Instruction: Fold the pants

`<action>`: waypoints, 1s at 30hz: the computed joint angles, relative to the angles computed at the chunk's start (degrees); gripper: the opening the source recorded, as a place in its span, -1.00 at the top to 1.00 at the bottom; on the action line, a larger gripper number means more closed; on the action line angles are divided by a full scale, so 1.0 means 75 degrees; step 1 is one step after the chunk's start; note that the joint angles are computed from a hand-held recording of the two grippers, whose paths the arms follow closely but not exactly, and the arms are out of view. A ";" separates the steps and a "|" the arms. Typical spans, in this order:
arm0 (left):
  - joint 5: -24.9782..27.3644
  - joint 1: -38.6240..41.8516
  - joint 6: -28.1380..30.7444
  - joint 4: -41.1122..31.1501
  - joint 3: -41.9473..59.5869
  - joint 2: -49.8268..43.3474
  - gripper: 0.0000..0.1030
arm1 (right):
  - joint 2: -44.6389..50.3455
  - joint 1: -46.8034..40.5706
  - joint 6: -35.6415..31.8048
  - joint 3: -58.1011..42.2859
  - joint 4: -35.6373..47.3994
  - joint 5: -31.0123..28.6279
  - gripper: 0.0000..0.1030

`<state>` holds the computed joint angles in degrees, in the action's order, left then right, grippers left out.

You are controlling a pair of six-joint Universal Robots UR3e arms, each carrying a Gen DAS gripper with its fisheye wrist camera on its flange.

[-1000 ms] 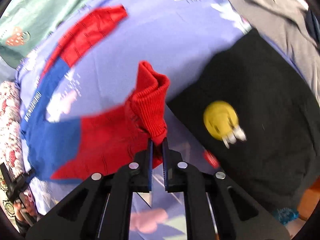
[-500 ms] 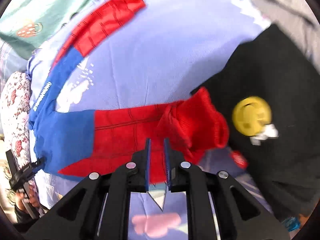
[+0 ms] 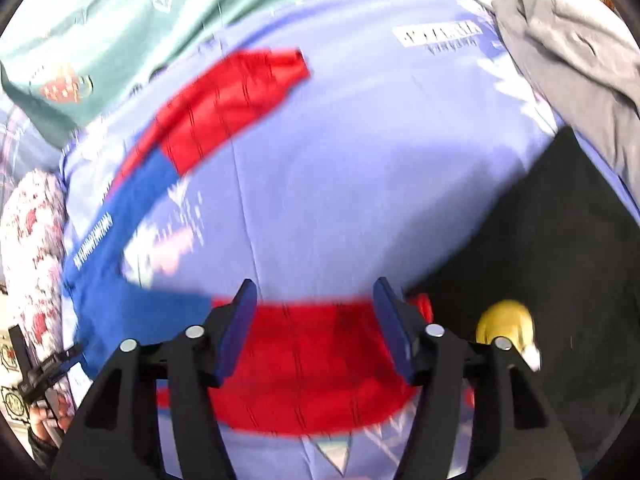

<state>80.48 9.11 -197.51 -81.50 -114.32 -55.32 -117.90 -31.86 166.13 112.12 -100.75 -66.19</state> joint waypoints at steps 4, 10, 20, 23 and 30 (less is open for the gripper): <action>0.0175 -0.0385 -0.0584 0.0322 0.0449 -0.0453 -0.41 | 0.2821 0.1009 0.1511 -0.0840 -0.2601 0.0064 -0.20; 0.0503 -0.1168 -0.1415 0.0414 0.0873 -0.0811 -0.66 | 0.6144 0.2122 0.3003 -0.3525 -0.3874 -0.0082 -0.20; 0.1234 -0.1484 -0.2411 0.0500 0.0843 -0.0688 -0.79 | 0.9319 0.3349 0.3452 -0.7972 -0.2745 -0.1752 0.19; 0.0933 -0.1225 -0.2272 0.0360 0.0804 -0.0769 -0.79 | 0.9329 0.3131 0.3350 -0.8290 -0.2270 -0.1398 0.68; 0.1523 -0.0996 -0.1574 0.0883 0.1218 -0.1199 -0.79 | 0.5818 0.1444 0.2226 -0.5378 -0.1552 0.0067 0.71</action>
<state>91.90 1.64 -209.31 -74.88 -105.19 -64.32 -74.27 -21.03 182.82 71.79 -112.39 -65.69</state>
